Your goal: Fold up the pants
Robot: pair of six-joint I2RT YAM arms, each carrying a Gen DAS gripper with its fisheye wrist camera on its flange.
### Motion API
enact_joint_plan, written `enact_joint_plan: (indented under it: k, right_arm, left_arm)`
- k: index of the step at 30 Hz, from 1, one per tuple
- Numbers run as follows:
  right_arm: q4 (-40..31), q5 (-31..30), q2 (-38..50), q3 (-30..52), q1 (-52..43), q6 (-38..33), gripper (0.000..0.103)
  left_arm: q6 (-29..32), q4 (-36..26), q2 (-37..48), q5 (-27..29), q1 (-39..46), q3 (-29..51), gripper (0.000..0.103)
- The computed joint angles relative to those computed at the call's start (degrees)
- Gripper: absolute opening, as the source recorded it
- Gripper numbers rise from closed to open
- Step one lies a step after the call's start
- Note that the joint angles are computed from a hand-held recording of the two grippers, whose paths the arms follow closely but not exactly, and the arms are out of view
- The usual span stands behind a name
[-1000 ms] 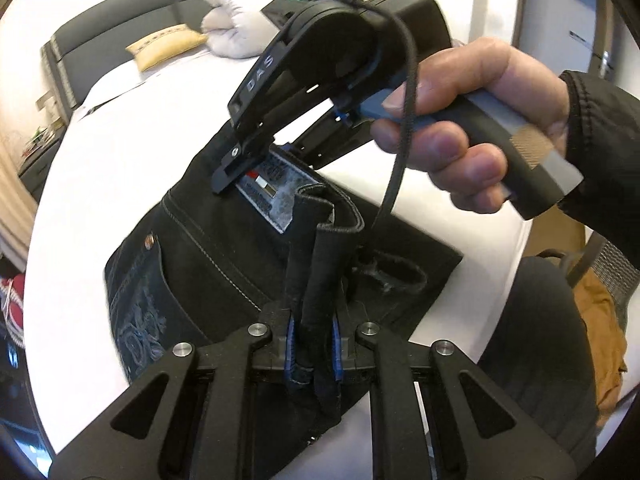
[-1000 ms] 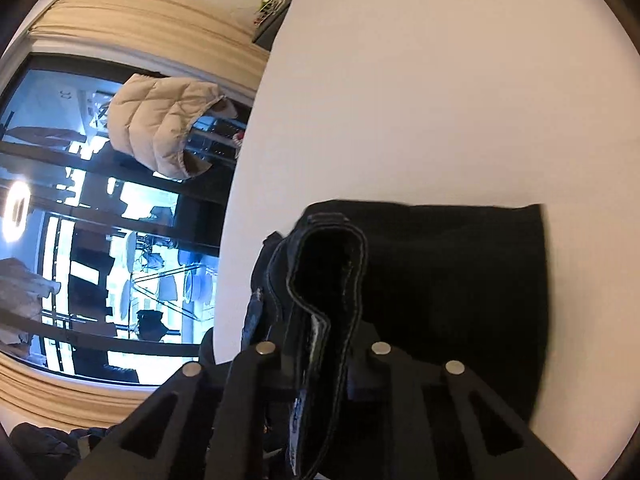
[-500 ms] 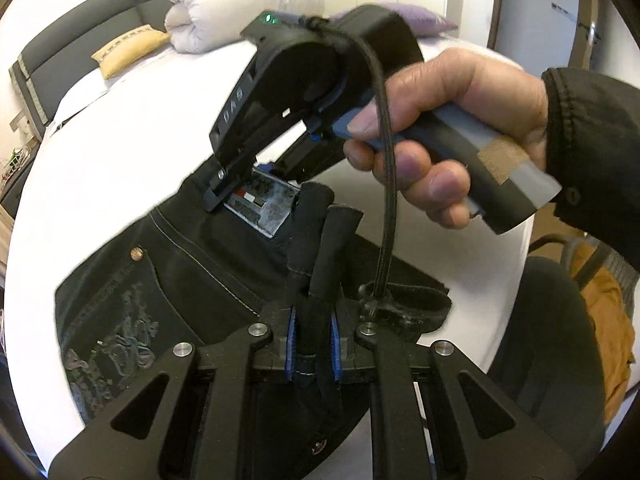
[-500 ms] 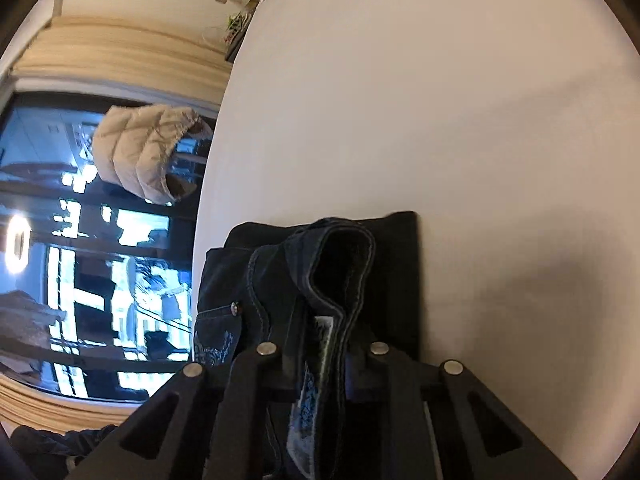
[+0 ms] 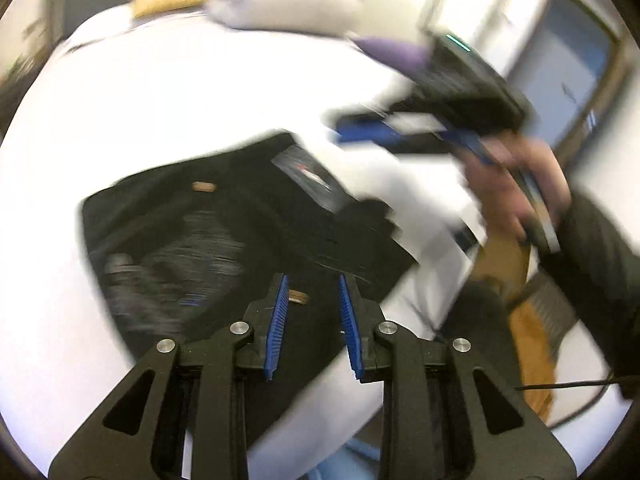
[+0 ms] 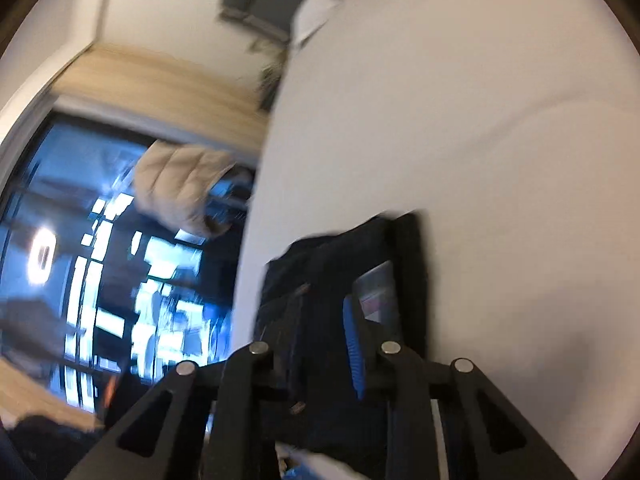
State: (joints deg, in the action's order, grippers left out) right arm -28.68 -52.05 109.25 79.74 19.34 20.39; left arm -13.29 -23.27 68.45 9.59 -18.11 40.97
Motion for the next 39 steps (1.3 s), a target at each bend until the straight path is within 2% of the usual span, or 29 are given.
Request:
enact_joint_plan:
  k: [1, 4, 5, 6, 8, 9, 12, 14, 17, 20, 23, 25, 28, 31, 34, 37, 39]
  right_arm:
    - [-1.8, 0.4, 0.44, 0.36, 1.28, -1.38, 0.017]
    - [-6.1, 4.96, 4.14, 0.85, 3.95, -2.54, 0.016]
    - [-6.19, 6.74, 5.41, 0.16, 4.13, -2.04, 0.007]
    - [-4.32, 7.09, 5.58, -1.52, 3.93, -0.91, 0.0]
    - [4.14, 3.51, 4.67, -7.12, 2.13, 3.93, 0.0]
    - [6.07, 2.89, 4.63, -8.24, 1.49, 4.92, 0.0]
    - [9.62, 5.12, 3.35, -10.71, 2.25, 5.57, 0.0]
    - [10.6, 6.15, 3.34, -11.05, 2.62, 6.38, 0.0]
    - [11.8, 7.92, 2.14, -11.92, 4.4, 8.1, 0.0]
    - [13.5, 8.52, 1.51, -13.31, 4.39, 7.88, 0.0]
    - [15.86, 8.29, 0.76, -15.22, 4.09, 9.08, 0.0]
    - [14.53, 9.57, -0.29, -14.92, 4.46, 9.52, 0.0]
    - [12.04, 13.6, -3.72, -15.19, 5.93, 9.35, 0.0]
    - [15.33, 14.72, -7.34, -20.02, 6.32, 11.07, 0.0]
    - [27.91, 13.72, -9.3, -28.46, 5.75, 15.99, 0.0]
    - [38.1, 12.94, -8.89, -33.49, 5.28, 16.19, 0.0]
    - [39.87, 11.99, -9.09, -34.43, 4.88, 16.02, 0.0]
  left_arm:
    - [1.42, 0.48, 0.66, 1.37, 4.47, 0.19, 0.025]
    - [5.1, 2.29, 7.69, 5.23, 15.31, 3.63, 0.025]
    - [5.84, 1.39, 10.51, 6.29, 17.31, 5.91, 0.025]
    - [6.84, 1.62, 13.57, 7.25, 19.12, 7.4, 0.025]
    - [9.13, 1.87, 18.55, 8.17, 21.11, 10.56, 0.025]
    - [9.57, 2.3, 21.03, 8.29, 21.79, 11.33, 0.025]
    - [8.53, 5.21, 26.35, 11.02, 24.12, 13.11, 0.025]
    - [9.8, 6.24, 28.37, 9.82, 23.76, 13.49, 0.025]
    - [10.27, 6.97, 25.31, 7.71, 22.66, 10.46, 0.024]
    - [10.73, 8.32, 15.47, 5.0, 19.2, 1.33, 0.024]
    - [12.33, 9.2, 3.16, -0.8, 13.42, -9.19, 0.024]
    - [12.51, 8.39, -4.44, -4.84, 9.01, -13.87, 0.024]
    - [14.68, 8.59, -10.67, -10.28, 4.67, -18.76, 0.024]
    - [12.32, 15.35, -6.14, -12.41, 0.77, -20.43, 0.024]
    - [13.6, 20.48, -2.83, -12.62, 0.61, -21.45, 0.024]
    - [14.82, 21.63, -1.18, -12.01, 1.31, -20.27, 0.024]
    - [15.52, 22.0, -1.08, -9.12, 3.64, -20.08, 0.024]
